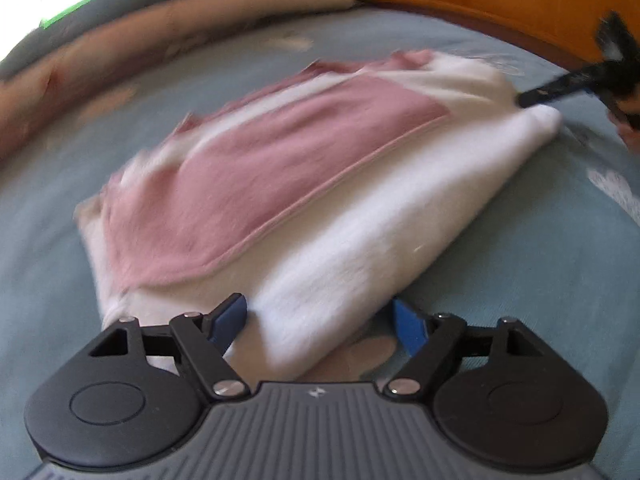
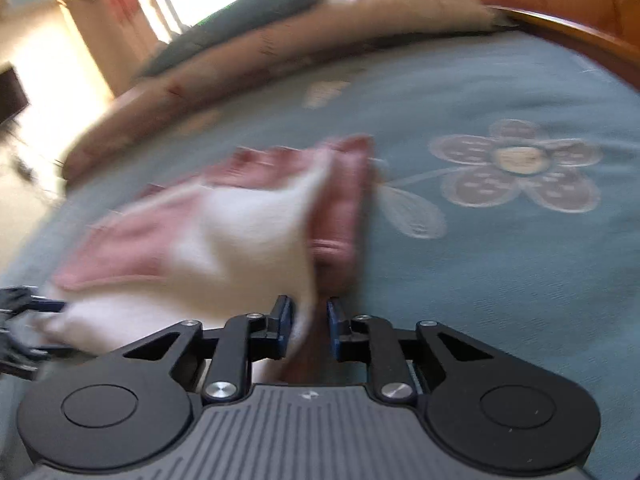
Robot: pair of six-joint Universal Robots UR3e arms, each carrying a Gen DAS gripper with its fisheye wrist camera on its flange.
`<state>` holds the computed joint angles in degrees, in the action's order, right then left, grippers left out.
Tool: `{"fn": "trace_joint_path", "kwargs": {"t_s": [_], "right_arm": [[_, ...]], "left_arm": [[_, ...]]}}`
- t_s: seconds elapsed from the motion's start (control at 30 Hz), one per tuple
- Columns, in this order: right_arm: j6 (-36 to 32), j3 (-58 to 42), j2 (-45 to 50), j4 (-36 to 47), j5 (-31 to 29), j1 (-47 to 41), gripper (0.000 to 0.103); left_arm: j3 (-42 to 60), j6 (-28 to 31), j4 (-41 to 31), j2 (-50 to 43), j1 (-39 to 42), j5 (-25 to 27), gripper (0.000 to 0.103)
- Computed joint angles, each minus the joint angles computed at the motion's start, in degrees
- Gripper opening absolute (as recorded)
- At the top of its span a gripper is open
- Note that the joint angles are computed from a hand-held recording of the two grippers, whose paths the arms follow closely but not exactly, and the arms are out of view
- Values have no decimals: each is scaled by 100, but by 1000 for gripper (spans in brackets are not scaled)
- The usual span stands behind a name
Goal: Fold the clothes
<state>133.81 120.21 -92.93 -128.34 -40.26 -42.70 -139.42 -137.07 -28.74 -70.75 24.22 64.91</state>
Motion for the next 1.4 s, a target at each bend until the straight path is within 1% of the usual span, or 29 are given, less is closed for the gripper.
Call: {"fn": "trace_joint_path", "kwargs": {"t_s": [0.03,0.07,0.1,0.17,0.2,0.23,0.3,0.37,0.4,0.47,0.5,0.53,0.57,0.6,0.67,0.7,0.73,0.8,0.87,1.0,1.03,1.1,1.13,1.2,1.23,1.27,1.3,1.37,1.4], "right_arm": [[39,-15,-21,34,7,-50,29],[15,13,-146,46,15,-98,29],[1,126,-354,-113,33,-139,30],[105,280,-664,-586,215,-126,30],[237,300,-689,-896,349,-54,30],[344,253,-636,-1159,436,56,31],[638,-131,-165,-1599,283,569,31],[885,-610,508,-1965,-82,1178,31],[1030,-806,891,-2329,-429,1480,31],[1295,-1109,1632,-3211,-1367,1972,31],[1335,-1269,1969,-3480,-1522,2023,26],[1345,-1387,2221,-3620,-1307,1913,24],[1437,-1558,2423,-3655,-1176,1838,20],[1601,-1759,2524,-3572,-1200,1838,13],[1703,-1959,2508,-3382,-1293,1886,13],[1746,-1959,2437,-3374,-1335,1910,17],[1776,-1933,2374,-3427,-1335,1932,28],[1810,-1816,2271,-3701,-1226,1971,46],[1836,-1980,2369,-3726,-1284,2143,47],[1917,-2623,2930,-3455,-1887,2569,47],[1939,-2724,3049,-3438,-1967,2605,47],[2036,-2726,3084,-3496,-1885,2539,47],[2111,-2723,3047,-3472,-1883,2520,47],[2147,-2453,2790,-3615,-1855,2473,48],[2144,-2283,2634,-3705,-1827,2441,52],[2140,-2118,2477,-3790,-1798,2409,54],[2122,-1920,2278,-3828,-1646,2337,54],[2080,-1588,1901,-3714,-1179,2196,55],[2021,-1449,1695,-3553,-994,2171,55]], "left_arm": [[-7,90,-202,246,60,-3,76],[-10,186,-419,503,129,-12,76],[-22,424,-686,816,241,-160,76],[97,569,-754,943,212,-350,78],[206,493,-538,764,83,-360,78],[310,287,-38,408,-138,-294,78],[578,-221,1021,-439,-643,-73,78],[889,-682,1680,-1255,-885,71,78],[1071,-897,1947,-1634,-990,135,78],[1331,-1311,2278,-2237,-1078,353,78],[1383,-1494,2472,-2491,-1053,522,78],[1425,-1651,2557,-2671,-1058,791,81],[1354,-1777,2558,-2714,-893,779,84],[1153,-1903,2484,-2572,-500,287,85],[997,-2001,2434,-2348,-211,119,85],[929,-2027,2460,-2191,-145,141,83],[953,-2054,2328,-2090,-28,-36,83],[1089,-2122,2012,-1969,187,-445,83],[1366,-2226,2022,-2190,59,-334,83],[2126,-2391,2015,-3083,-375,316,85],[2132,-2405,2072,-3148,-314,297,88],[2150,-2435,2183,-3281,-192,259,88],[2126,-2542,2076,-3180,-87,181,85],[1800,-2641,2087,-2750,150,28,85],[1648,-2687,2072,-2529,276,-53,84],[1478,-2632,1920,-2249,427,-302,84],[1185,-2439,1609,-1801,719,-783,85],[767,-1854,842,-972,1103,-1389,85],[582,-1564,469,-525,1217,-1491,85]]}}
